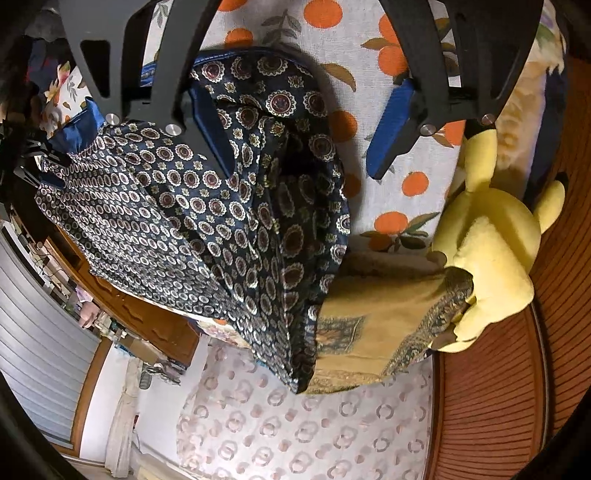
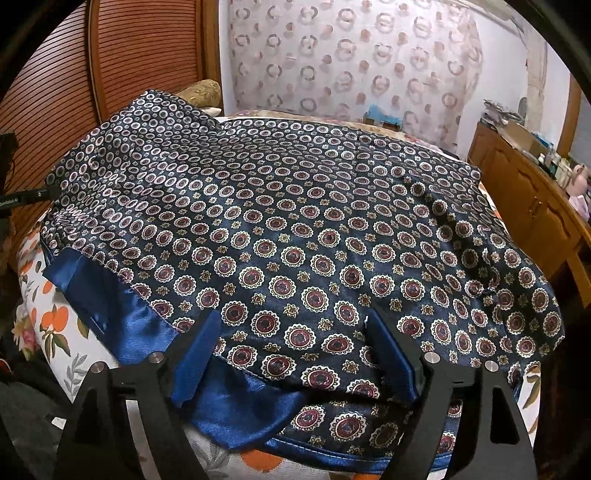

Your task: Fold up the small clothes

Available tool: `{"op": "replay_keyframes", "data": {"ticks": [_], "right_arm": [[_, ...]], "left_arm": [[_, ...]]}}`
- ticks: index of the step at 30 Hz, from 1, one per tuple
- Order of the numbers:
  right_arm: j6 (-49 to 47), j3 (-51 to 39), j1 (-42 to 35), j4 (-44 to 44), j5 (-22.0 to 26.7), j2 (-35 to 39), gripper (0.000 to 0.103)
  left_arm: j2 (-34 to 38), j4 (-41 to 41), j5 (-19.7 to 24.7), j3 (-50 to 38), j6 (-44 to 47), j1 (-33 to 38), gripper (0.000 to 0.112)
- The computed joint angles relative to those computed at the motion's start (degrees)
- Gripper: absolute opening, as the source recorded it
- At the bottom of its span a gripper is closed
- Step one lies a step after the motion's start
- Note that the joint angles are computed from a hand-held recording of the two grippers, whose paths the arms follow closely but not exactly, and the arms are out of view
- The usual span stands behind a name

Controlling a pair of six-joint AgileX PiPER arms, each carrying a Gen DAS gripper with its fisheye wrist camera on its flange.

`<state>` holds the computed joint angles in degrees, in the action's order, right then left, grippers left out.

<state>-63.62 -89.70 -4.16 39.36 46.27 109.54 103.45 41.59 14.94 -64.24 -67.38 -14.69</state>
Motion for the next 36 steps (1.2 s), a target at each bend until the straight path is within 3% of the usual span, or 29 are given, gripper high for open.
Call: {"op": "replay_keyframes", "data": {"ticks": [5,12,20,21,22,23,25,27,33,36], "right_arm": [[2.5,-1.9,-0.1,-2.3,2.0,0.3,0.083],[9.7,-1.6,1.6,-7.7,0.9,-1.1,0.084],[10.8,0.3,1.2,-7.5,-0.1,-2.3,0.085],[11.2,0.4,1.3,-7.9,-0.1,-2.5,0.085],[11.4,0.3,1.3,-8.2,0.0,-2.5,0.086],[11.8,0.2,1.3,-8.4,0.1,-2.4,0.088],[10.9,0.3,1.0,-7.9,-0.1,-2.3,0.09],[9.2,0.9,0.5,-6.4,-0.5,-2.4,0.092],[9.3,1.5,0.0,-5.9,-1.8,-2.4,0.097],[5.6,3.5,-0.7,-2.6,-3.3,-3.0,0.098]], "left_arm": [[2.2,-4.9,0.5,-2.4,4.0,1.1,0.075],[4.1,-11.5,0.0,-4.2,9.7,2.0,0.075],[4.7,-8.9,1.1,-5.2,8.1,1.6,0.074],[4.8,-8.1,1.0,-5.2,7.4,1.6,0.07],[4.9,-7.3,0.5,-5.0,6.7,1.7,0.057],[4.8,-7.2,-0.2,-4.7,6.8,1.7,0.05],[4.7,-13.1,-1.9,-4.3,13.0,2.4,0.023],[4.3,-16.2,-4.5,-3.3,16.0,2.6,0.011],[0.9,2.4,-8.6,-2.6,-1.1,0.2,0.005],[0.5,3.3,-8.1,-5.0,-1.0,-0.9,0.005]]}}
